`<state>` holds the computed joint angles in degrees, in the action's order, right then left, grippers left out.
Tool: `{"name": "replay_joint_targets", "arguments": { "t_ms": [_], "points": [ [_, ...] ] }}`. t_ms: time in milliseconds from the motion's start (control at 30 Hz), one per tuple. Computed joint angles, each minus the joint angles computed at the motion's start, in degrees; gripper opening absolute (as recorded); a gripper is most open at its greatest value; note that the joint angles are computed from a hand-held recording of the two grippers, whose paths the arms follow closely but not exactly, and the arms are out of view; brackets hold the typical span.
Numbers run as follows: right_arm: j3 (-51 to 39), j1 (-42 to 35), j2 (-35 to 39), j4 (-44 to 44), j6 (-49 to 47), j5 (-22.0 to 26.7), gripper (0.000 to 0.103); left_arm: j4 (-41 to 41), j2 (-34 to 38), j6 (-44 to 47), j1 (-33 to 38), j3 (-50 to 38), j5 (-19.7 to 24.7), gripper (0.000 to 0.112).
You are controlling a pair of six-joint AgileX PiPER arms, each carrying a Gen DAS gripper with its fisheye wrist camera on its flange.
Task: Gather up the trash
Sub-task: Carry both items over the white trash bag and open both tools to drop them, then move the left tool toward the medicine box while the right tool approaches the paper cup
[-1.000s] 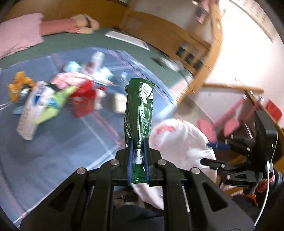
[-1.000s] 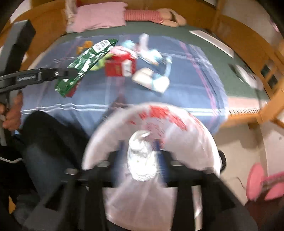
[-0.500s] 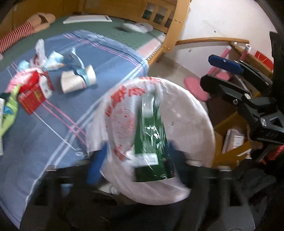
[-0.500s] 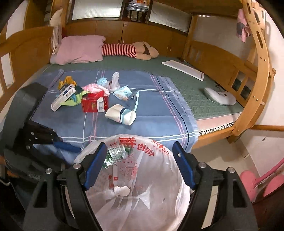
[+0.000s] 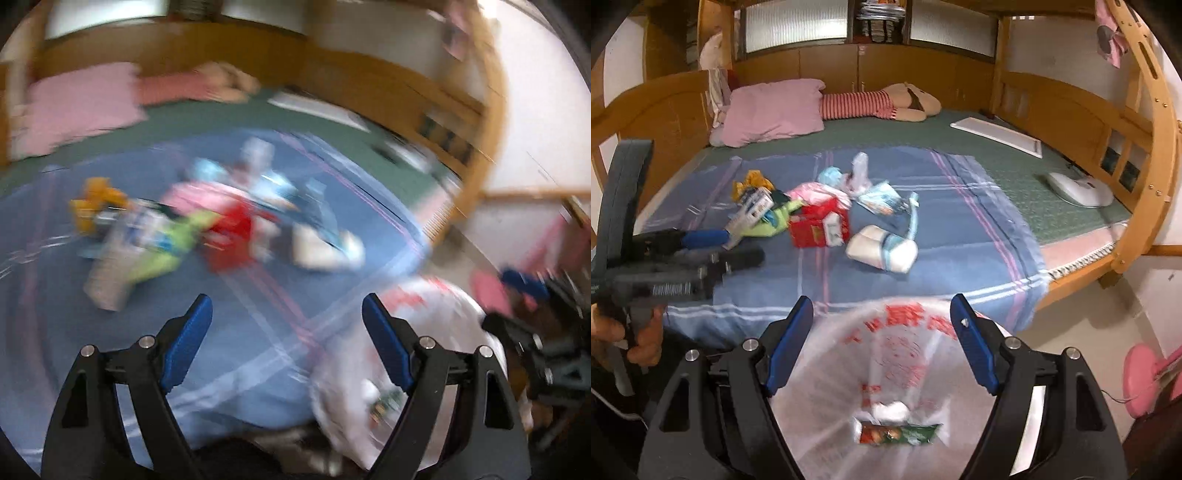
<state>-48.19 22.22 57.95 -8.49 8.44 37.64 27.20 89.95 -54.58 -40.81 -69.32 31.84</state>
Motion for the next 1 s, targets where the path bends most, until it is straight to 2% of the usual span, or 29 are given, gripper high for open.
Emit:
{"name": "replay_joint_targets", "arguments": {
  "t_ms": [133,200,233,267,333,467,600,767,833,900,1000],
  "points": [
    [-3.1,5.5,6.9,-6.6,9.1,-4.5,0.075,8.8,-2.2,-11.7,5.2,1.2,4.3,0.084],
    [-5.0,7.9,11.1,-12.2,15.8,-5.9,0.075,17.9,-1.2,-18.0,4.8,0.4,11.7,0.087],
    [-6.2,8.7,13.6,-14.6,18.4,-6.7,0.075,22.2,0.5,-19.0,4.4,-1.1,17.2,0.087],
    [-6.9,8.9,15.4,-16.0,19.8,-7.4,0.075,24.5,1.9,-18.5,4.4,-2.0,20.3,0.088],
    [-9.9,9.0,21.3,-20.1,23.9,-8.6,0.075,25.1,3.7,-16.2,6.0,-3.2,22.4,0.088],
    [-16.4,4.5,30.9,-16.3,21.3,-8.9,0.075,19.3,5.4,-12.0,10.5,-4.2,17.6,0.091],
    [-22.2,-0.7,38.7,-11.1,15.2,-8.0,0.075,15.7,9.3,-8.7,12.2,-6.3,17.0,0.093],
    [-31.8,-5.3,48.8,-0.2,4.5,-1.8,0.075,9.3,13.9,-6.0,14.8,-7.2,12.9,0.095],
    [-34.3,-6.1,51.3,3.2,1.9,0.5,0.075,6.4,15.5,-4.5,16.0,-8.1,11.4,0.095],
    [-34.6,-6.1,51.9,5.2,0.0,0.5,0.075,4.6,16.5,-3.8,16.9,-8.7,10.6,0.095],
    [-34.1,-6.9,51.8,13.7,-6.5,0.4,0.075,4.0,17.9,-4.4,17.5,-9.9,10.4,0.095]
  ]
}}
